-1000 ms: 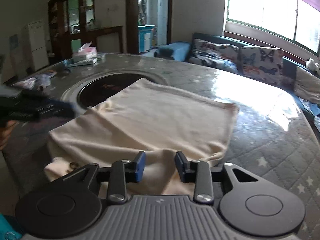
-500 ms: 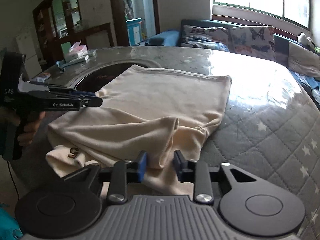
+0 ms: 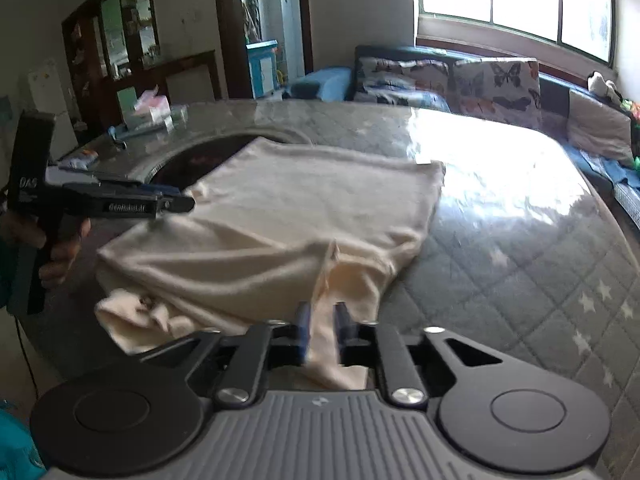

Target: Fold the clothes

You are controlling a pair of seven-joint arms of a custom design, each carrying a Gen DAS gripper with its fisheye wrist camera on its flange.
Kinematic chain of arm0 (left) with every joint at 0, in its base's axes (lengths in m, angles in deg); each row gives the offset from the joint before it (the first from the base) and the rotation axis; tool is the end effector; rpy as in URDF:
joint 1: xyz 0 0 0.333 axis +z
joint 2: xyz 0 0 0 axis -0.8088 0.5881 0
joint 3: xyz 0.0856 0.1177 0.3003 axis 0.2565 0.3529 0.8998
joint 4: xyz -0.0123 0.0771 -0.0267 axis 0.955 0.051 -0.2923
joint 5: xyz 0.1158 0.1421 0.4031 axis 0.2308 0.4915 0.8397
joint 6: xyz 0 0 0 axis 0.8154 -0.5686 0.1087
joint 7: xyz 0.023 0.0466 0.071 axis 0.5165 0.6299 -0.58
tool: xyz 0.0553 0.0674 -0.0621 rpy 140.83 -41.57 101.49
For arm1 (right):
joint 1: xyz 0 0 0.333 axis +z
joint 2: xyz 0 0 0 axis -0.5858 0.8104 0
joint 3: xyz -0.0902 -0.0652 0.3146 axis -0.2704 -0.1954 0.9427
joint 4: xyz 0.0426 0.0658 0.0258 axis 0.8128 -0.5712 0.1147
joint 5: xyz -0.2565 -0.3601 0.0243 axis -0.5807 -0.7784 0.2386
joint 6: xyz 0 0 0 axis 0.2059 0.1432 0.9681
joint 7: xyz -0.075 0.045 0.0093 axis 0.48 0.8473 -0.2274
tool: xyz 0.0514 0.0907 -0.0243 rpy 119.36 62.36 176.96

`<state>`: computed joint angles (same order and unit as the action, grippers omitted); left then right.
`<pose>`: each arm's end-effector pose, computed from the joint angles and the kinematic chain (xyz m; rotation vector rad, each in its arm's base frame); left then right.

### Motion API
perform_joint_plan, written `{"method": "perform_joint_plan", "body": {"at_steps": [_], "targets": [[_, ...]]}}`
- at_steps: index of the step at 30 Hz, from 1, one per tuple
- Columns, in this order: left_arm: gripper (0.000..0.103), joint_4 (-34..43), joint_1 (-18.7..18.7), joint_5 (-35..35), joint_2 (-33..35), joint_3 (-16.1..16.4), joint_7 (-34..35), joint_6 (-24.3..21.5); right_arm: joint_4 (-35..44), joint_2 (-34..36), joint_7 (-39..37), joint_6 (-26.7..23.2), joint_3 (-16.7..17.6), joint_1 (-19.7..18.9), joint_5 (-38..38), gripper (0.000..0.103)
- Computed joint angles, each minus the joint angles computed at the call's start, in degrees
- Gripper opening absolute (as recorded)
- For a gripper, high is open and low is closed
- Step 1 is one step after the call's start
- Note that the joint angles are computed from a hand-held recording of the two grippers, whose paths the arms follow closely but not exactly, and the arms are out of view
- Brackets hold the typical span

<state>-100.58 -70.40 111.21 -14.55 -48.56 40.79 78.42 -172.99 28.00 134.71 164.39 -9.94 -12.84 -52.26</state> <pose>0.6096 -0.3107 0.4499 -1.6043 1.7388 -0.9223 0.5825 0.3377 0.4647 -2.0606 1.0735 -0.4136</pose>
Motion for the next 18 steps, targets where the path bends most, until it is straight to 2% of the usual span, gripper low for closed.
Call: {"method": "perform_joint_plan", "body": {"at_steps": [2, 4, 5, 6, 8, 12, 16, 18], "targets": [[0.032, -0.7, 0.1, -0.5, -0.6, -0.5, 1.3, 1.8, 0.5, 0.8, 1.3, 2.3, -0.7, 1.0, -2.1, 0.063], [0.033, -1.3, 0.1, -1.8, -1.0, -1.0, 3.3, 3.4, 1.1, 1.8, 3.7, 4.3, -1.9, 2.2, -5.2, 0.069], [0.033, -1.8, 0.3, -3.4, -1.1, -1.5, 5.0, 4.4, 1.6, 2.4, 5.2, 4.9, -2.6, 2.8, -6.7, 0.080], [0.033, -2.1, 0.3, -5.1, -1.1, -1.9, 7.0, 5.4, 2.1, 2.9, 6.6, 5.4, -3.4, 3.5, -8.3, 0.085], [0.033, -2.3, 0.1, -7.7, -0.8, -2.3, 10.4, 6.9, 3.1, 3.9, 11.0, 6.0, -6.6, 6.1, -13.3, 0.088], [0.033, -1.9, -0.9, -12.9, 0.7, -2.9, 17.1, 8.9, 4.7, 5.5, 16.9, 5.4, -10.2, 8.8, -20.1, 0.095], [0.033, -2.4, -1.3, -19.4, 1.4, -3.5, 24.9, 10.0, 5.1, 6.1, 22.1, 2.9, -12.9, 10.7, -26.6, 0.096], [0.037, -3.0, -2.2, -20.6, 1.3, -2.8, 26.8, 10.9, 4.1, 5.4, 24.6, 1.5, -14.0, 11.3, -30.4, 0.098]]}}
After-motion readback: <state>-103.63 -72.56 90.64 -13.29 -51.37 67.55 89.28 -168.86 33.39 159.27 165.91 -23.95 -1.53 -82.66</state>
